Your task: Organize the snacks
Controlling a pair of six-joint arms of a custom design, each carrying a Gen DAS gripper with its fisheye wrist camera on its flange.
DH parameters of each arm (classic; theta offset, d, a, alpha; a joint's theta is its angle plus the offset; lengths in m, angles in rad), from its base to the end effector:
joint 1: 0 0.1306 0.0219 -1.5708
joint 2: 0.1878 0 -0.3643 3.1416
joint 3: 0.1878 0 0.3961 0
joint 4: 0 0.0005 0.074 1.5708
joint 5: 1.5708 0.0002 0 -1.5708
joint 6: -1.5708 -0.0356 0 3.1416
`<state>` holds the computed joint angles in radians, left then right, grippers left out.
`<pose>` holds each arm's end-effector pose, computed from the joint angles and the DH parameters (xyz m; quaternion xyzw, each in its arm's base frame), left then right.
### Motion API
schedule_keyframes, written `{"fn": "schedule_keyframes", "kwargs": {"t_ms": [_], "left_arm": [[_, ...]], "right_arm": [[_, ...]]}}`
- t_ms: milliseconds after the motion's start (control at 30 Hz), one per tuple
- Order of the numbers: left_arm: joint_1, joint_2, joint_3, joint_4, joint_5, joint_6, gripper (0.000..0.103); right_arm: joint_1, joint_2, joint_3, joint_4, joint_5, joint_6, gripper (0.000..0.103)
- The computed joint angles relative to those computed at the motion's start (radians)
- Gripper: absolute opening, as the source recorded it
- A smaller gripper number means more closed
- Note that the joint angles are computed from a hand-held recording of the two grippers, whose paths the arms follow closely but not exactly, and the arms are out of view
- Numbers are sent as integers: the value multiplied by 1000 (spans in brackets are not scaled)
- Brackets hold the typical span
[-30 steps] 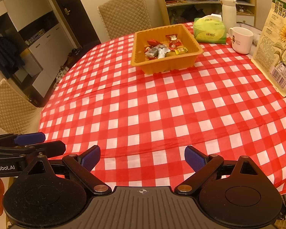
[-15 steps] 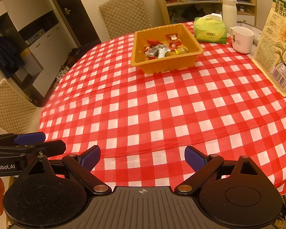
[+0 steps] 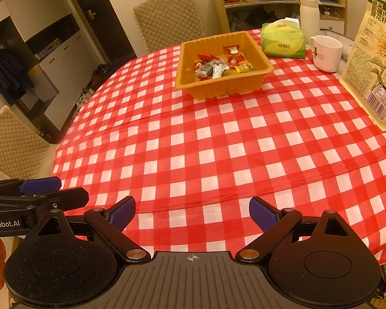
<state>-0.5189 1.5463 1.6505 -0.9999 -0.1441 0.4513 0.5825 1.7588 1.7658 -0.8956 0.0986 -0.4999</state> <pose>0.4740 -0.2654 0.4459 0.0080 0.9414 -0.0939 0.3239 0.5204 0.3380 0.3872 -0.0224 0.9411 0.1323 0.3103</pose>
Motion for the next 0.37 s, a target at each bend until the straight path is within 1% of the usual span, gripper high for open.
{"fn": "schedule_keyframes", "kwargs": {"t_ms": [100, 367], "left_arm": [[0, 1, 1, 0, -1, 0, 77], [4, 40, 52, -16, 5, 4, 77]], "right_arm": [[0, 1, 1, 0, 0, 1, 94], [-1, 1, 1, 0, -1, 0, 94]]}}
